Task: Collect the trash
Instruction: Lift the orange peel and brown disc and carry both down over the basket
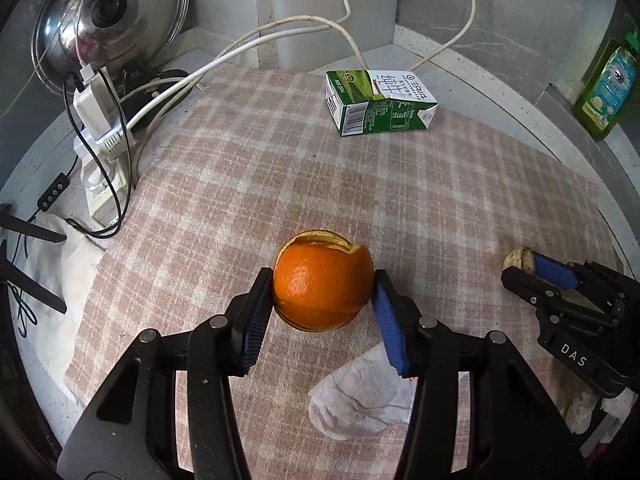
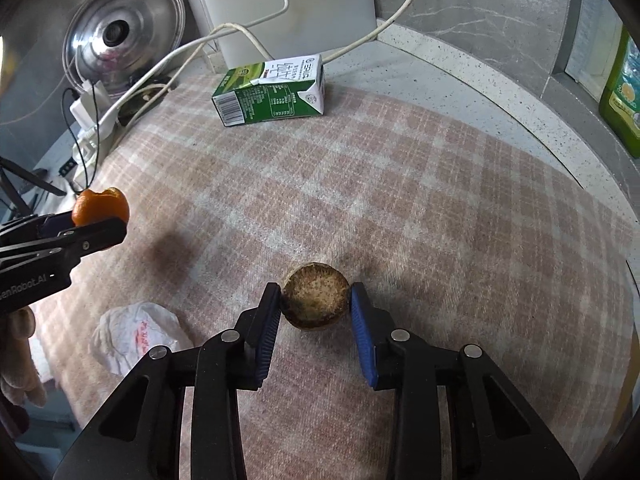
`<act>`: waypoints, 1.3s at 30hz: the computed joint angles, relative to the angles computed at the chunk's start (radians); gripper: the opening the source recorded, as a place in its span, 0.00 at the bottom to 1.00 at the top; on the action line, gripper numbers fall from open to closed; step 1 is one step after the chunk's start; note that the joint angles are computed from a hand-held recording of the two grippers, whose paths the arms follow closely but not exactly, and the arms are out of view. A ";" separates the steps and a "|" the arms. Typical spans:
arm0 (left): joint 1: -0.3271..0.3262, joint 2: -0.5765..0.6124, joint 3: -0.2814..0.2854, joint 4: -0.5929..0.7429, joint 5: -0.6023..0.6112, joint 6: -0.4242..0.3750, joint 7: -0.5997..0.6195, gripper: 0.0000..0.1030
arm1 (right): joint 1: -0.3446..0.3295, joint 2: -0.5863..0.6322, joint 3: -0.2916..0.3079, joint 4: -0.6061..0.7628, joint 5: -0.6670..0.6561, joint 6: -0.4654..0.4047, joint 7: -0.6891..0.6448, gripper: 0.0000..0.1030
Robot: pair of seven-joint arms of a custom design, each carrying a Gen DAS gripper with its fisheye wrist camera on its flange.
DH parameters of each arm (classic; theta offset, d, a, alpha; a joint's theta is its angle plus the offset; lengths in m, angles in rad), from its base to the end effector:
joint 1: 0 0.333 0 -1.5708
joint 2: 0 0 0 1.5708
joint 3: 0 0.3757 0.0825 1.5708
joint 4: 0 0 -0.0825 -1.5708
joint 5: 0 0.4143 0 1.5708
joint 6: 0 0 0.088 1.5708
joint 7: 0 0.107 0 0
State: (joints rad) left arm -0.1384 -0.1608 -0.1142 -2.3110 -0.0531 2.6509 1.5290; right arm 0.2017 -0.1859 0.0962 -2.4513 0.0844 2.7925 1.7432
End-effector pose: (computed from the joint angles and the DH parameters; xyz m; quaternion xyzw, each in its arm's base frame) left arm 0.5244 -0.1363 0.5070 -0.6232 0.7419 -0.2039 0.1402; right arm 0.4907 0.1482 0.4670 -0.7019 0.6629 -0.1229 0.2299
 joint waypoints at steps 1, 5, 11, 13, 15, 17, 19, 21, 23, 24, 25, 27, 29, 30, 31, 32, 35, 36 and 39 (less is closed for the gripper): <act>0.000 -0.013 0.001 -0.010 -0.003 0.003 0.001 0.49 | 0.002 -0.009 0.000 -0.005 0.003 0.002 0.001 0.32; -0.009 -0.058 0.010 -0.044 -0.018 0.012 0.007 0.49 | 0.007 -0.045 0.004 -0.028 0.020 0.011 -0.001 0.32; -0.031 -0.139 0.044 -0.105 -0.056 0.014 0.033 0.49 | 0.015 -0.111 0.018 -0.065 0.045 0.014 0.010 0.32; -0.039 -0.171 0.056 -0.130 -0.067 0.012 0.045 0.49 | 0.020 -0.135 0.022 -0.079 0.056 0.013 0.011 0.32; -0.041 -0.204 0.064 -0.155 -0.066 0.010 0.051 0.49 | 0.022 -0.163 0.031 -0.096 0.063 0.012 0.018 0.32; -0.046 -0.237 0.075 -0.180 -0.065 0.006 0.060 0.49 | 0.026 -0.192 0.040 -0.113 0.071 0.009 0.028 0.32; -0.050 -0.276 0.088 -0.208 -0.065 -0.002 0.069 0.49 | 0.030 -0.216 0.051 -0.126 0.075 0.004 0.039 0.32; -0.052 -0.312 0.101 -0.233 -0.065 -0.011 0.077 0.49 | 0.036 -0.244 0.064 -0.141 0.079 -0.002 0.053 0.32; -0.055 -0.350 0.115 -0.257 -0.065 -0.024 0.086 0.49 | 0.041 -0.272 0.079 -0.155 0.082 -0.010 0.074 0.32; -0.055 -0.369 0.121 -0.269 -0.064 -0.030 0.090 0.49 | 0.042 -0.286 0.086 -0.161 0.082 -0.013 0.086 0.32; -0.055 -0.387 0.127 -0.281 -0.061 -0.037 0.095 0.49 | 0.047 -0.300 0.094 -0.168 0.085 -0.015 0.099 0.32; -0.053 -0.424 0.136 -0.304 -0.057 -0.050 0.101 0.49 | 0.055 -0.325 0.108 -0.180 0.088 -0.020 0.123 0.32; -0.054 -0.463 0.149 -0.328 -0.056 -0.066 0.109 0.49 | 0.064 -0.346 0.121 -0.190 0.088 -0.023 0.144 0.32; -0.053 -0.482 0.154 -0.340 -0.056 -0.074 0.112 0.49 | 0.069 -0.359 0.129 -0.196 0.087 -0.027 0.156 0.32; -0.052 -0.501 0.159 -0.352 -0.055 -0.083 0.115 0.49 | 0.074 -0.368 0.137 -0.199 0.086 -0.030 0.167 0.32; -0.051 -0.518 0.164 -0.361 -0.054 -0.091 0.118 0.49 | 0.079 -0.379 0.145 -0.203 0.085 -0.034 0.178 0.32; -0.047 -0.571 0.177 -0.391 -0.051 -0.120 0.128 0.49 | 0.100 -0.408 0.161 -0.216 0.086 -0.044 0.207 0.32; -0.044 -0.589 0.181 -0.402 -0.048 -0.130 0.132 0.49 | 0.106 -0.417 0.165 -0.220 0.086 -0.048 0.216 0.32; -0.037 -0.635 0.193 -0.432 -0.047 -0.159 0.137 0.49 | 0.126 -0.446 0.186 -0.232 0.089 -0.061 0.255 0.32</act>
